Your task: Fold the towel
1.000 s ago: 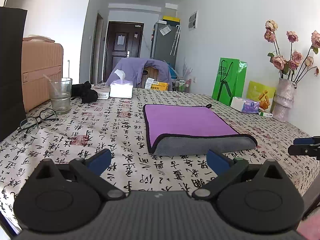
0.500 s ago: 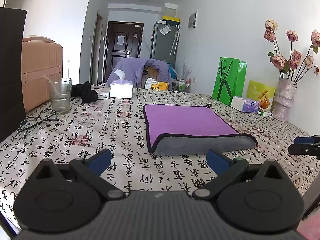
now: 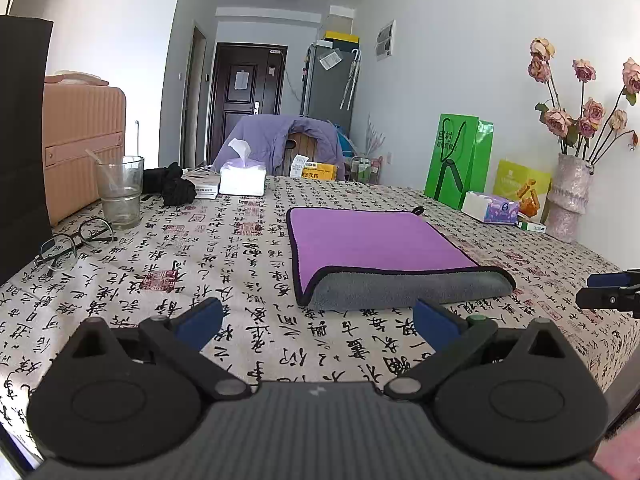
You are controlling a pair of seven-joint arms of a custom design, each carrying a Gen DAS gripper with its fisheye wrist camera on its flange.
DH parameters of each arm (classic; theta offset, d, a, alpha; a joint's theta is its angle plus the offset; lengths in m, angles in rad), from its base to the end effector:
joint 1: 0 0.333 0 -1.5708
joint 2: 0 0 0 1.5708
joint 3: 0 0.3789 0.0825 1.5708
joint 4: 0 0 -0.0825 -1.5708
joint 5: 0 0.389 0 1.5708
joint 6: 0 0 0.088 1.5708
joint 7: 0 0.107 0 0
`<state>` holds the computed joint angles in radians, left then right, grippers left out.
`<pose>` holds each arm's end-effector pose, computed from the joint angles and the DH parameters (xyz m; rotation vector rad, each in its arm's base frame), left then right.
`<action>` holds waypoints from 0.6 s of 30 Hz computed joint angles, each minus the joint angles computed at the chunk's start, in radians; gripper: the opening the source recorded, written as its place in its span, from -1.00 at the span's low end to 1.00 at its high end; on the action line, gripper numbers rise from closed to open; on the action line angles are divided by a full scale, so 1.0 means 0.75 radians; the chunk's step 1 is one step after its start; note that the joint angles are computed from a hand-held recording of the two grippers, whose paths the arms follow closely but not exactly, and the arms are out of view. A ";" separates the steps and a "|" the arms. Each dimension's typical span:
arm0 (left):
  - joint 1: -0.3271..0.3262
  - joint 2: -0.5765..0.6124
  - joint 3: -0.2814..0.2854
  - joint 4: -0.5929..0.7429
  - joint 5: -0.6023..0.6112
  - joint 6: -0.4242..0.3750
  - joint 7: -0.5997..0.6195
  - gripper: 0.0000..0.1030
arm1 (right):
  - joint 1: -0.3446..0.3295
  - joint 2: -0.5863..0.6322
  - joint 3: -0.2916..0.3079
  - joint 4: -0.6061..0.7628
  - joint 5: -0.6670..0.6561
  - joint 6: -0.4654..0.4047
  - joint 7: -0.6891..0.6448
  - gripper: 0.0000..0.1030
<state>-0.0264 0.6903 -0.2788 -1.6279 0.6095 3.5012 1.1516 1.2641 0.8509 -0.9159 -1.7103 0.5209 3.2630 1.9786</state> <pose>0.7270 -0.2368 0.4194 -1.2244 1.8892 -1.3757 0.6440 0.3936 0.4105 -1.4562 1.5597 -0.8172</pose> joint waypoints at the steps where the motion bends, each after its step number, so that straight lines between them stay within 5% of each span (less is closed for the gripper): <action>1: 0.002 0.001 -0.002 0.000 0.002 0.002 -0.001 1.00 | -0.001 0.000 0.000 0.001 0.000 0.000 -0.001 1.00; 18: 0.005 0.008 -0.001 0.009 0.008 -0.001 -0.008 1.00 | -0.001 0.001 -0.004 -0.002 -0.012 -0.008 0.009 1.00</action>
<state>-0.0227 0.6964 -0.2795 -1.6214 0.6155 3.5008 1.1456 1.2638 0.8517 -0.9186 -1.7117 0.5118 3.2573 1.9851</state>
